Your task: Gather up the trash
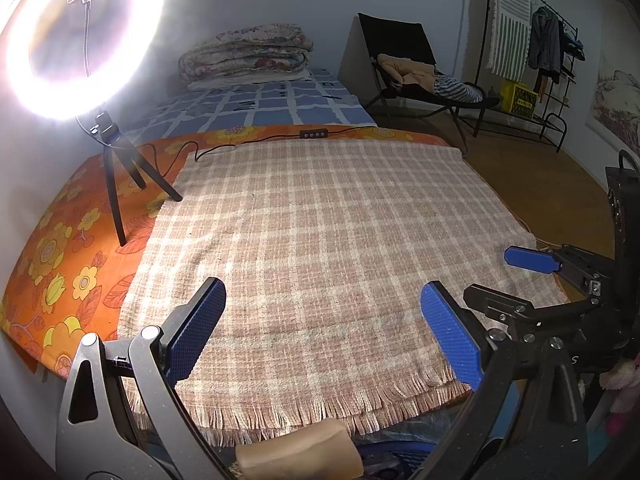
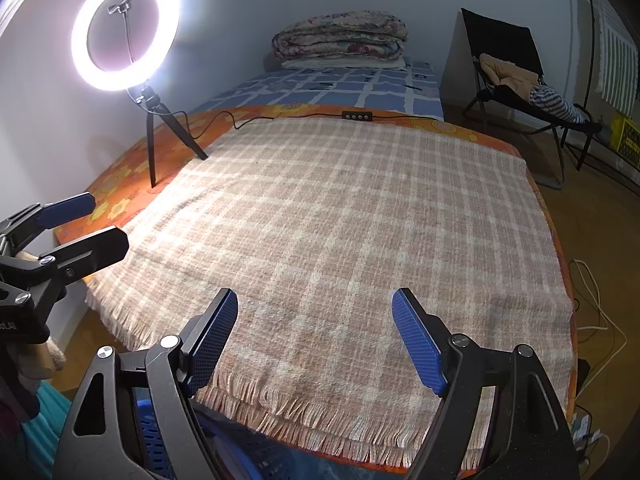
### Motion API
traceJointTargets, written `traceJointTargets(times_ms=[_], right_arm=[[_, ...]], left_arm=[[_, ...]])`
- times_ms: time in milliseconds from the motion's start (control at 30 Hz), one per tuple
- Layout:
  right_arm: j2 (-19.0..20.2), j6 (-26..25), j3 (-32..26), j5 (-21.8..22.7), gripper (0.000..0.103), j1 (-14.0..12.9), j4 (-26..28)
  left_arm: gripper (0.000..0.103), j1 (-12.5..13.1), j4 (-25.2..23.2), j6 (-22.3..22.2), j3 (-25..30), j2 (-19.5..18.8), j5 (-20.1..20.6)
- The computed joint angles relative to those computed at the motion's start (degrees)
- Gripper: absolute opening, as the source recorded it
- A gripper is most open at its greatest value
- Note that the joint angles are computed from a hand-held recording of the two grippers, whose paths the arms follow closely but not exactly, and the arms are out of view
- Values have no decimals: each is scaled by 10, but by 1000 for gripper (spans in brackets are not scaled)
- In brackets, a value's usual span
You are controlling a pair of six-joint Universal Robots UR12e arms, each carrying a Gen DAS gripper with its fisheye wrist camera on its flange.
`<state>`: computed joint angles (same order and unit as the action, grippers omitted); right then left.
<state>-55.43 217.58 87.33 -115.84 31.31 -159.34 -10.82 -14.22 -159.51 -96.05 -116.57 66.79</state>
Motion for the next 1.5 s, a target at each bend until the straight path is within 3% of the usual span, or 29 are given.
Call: traceJointTargets(times_ms=[1500], right_arm=[[0, 6, 3, 5, 79, 0, 4]], left_arm=[[100, -5, 2, -18, -7, -2, 20]])
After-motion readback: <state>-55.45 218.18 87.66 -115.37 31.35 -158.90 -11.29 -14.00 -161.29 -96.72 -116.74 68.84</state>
